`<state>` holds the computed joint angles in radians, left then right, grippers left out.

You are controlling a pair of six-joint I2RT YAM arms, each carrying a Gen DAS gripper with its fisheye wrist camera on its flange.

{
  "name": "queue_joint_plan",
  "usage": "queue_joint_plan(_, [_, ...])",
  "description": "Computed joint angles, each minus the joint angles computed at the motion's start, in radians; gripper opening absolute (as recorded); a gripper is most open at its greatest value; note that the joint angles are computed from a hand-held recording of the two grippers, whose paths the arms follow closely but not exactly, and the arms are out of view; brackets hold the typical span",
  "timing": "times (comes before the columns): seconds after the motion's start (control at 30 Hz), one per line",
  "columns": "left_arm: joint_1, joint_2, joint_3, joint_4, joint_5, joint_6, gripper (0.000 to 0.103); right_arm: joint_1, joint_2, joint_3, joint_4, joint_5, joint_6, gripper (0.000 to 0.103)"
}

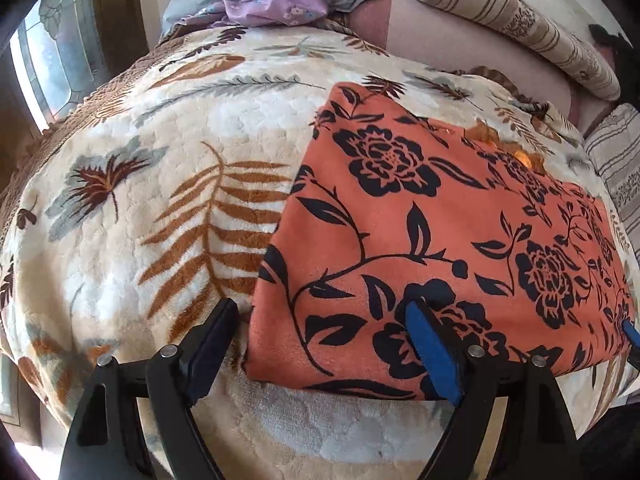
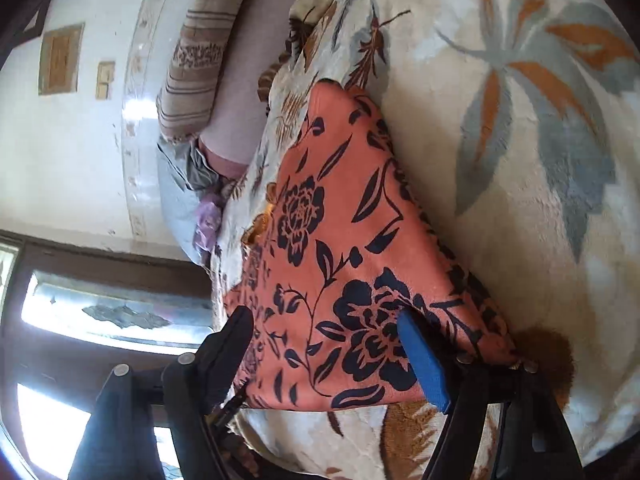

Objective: Fold small clothes

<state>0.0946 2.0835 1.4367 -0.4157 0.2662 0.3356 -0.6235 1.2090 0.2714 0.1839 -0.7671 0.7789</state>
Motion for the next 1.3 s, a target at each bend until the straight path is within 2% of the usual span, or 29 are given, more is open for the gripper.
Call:
queue_joint_plan(0.03, [0.0,-0.02,-0.017,0.02,0.002,-0.002,0.087,-0.007,-0.076,0.005,-0.077,0.011,-0.037,0.08])
queue_joint_plan(0.13, [-0.011,-0.078,-0.059,0.057,0.003,0.0,0.087,-0.033,-0.222,-0.014,-0.204,-0.021,-0.048,0.08])
queue_joint_plan(0.2, [-0.02,-0.112,-0.073,0.054,0.044,-0.013,0.087,-0.053,-0.309,-0.039,-0.313,-0.008,-0.06,0.08])
queue_joint_plan(0.23, [-0.03,-0.129,-0.081,0.047,0.066,-0.02,0.087,-0.05,-0.327,-0.061,-0.315,-0.011,-0.046,0.08])
queue_joint_plan(0.33, [-0.091,-0.159,-0.095,0.019,0.123,-0.027,0.087,-0.027,-0.255,-0.1,-0.254,0.026,-0.023,0.08])
queue_joint_plan(0.47, [-0.213,-0.205,-0.176,0.071,0.134,-0.018,0.087,-0.033,-0.089,-0.152,0.033,0.028,0.12,0.08])
queue_joint_plan(0.57, [-0.307,-0.17,-0.202,0.105,0.074,0.005,0.087,-0.008,-0.059,-0.131,0.066,0.077,0.135,0.08])
queue_joint_plan(0.63, [-0.377,-0.089,-0.177,0.096,-0.079,0.033,0.088,-0.012,-0.019,-0.131,0.12,0.086,0.16,0.078])
queue_joint_plan(0.67, [-0.389,-0.102,-0.225,0.178,-0.098,0.04,0.093,-0.011,-0.008,-0.126,0.13,0.095,0.164,0.074])
queue_joint_plan(0.7, [-0.396,-0.12,-0.247,0.204,-0.111,0.04,0.093,-0.004,-0.002,-0.11,0.108,0.117,0.15,0.058])
queue_joint_plan(0.73, [-0.398,-0.124,-0.222,0.153,-0.12,0.036,0.093,0.005,0.008,-0.092,0.084,0.135,0.131,0.048])
queue_joint_plan(0.77, [-0.391,-0.133,-0.202,0.112,-0.097,0.023,0.093,0.01,0.021,-0.074,0.062,0.144,0.108,0.029])
queue_joint_plan(0.8, [-0.38,-0.155,-0.205,0.109,-0.064,0.008,0.093,0.016,0.021,-0.059,0.031,0.154,0.083,0.023])
queue_joint_plan(0.87, [-0.368,-0.21,-0.249,0.17,-0.024,-0.012,0.093,0.055,-0.057,-0.039,-0.053,0.219,0.053,0.02])
queue_joint_plan(0.93, [-0.381,-0.216,-0.268,0.216,-0.042,-0.007,0.093,0.101,-0.173,-0.021,-0.147,0.298,0.022,0.02])
queue_joint_plan(1.0, [-0.417,-0.116,-0.192,0.137,-0.126,0.022,0.093,0.109,-0.188,-0.023,-0.154,0.313,0.002,0.022])
queue_joint_plan(1.03, [-0.427,-0.074,-0.177,0.132,-0.156,0.029,0.095,0.107,-0.131,-0.022,-0.128,0.31,-0.011,0.026])
queue_joint_plan(1.07, [-0.423,-0.081,-0.207,0.201,-0.14,0.026,0.098,0.095,-0.031,-0.011,-0.107,0.281,-0.029,0.052])
queue_joint_plan(1.1, [-0.428,-0.088,-0.198,0.18,-0.156,0.024,0.098,0.064,0.018,-0.042,-0.012,0.213,-0.004,0.058])
queue_joint_plan(1.13, [-0.433,-0.091,-0.175,0.14,-0.166,0.012,0.097,0.031,0.017,-0.067,0.039,0.173,0.002,0.057])
queue_joint_plan(1.17, [-0.431,-0.106,-0.169,0.127,-0.155,-0.002,0.097,0.012,0.011,-0.061,0.024,0.147,-0.008,0.057])
queue_joint_plan(1.2, [-0.428,-0.132,-0.185,0.149,-0.131,-0.012,0.097,0.001,0.011,-0.057,0.019,0.136,-0.023,0.05])
queue_joint_plan(1.27, [-0.435,-0.166,-0.226,0.224,-0.132,-0.009,0.097,-0.004,-0.006,-0.044,-0.031,0.151,-0.059,0.011])
queue_joint_plan(1.3, [-0.443,-0.158,-0.234,0.246,-0.152,-0.002,0.097,0.019,-0.061,-0.032,-0.098,0.202,-0.082,0.011])
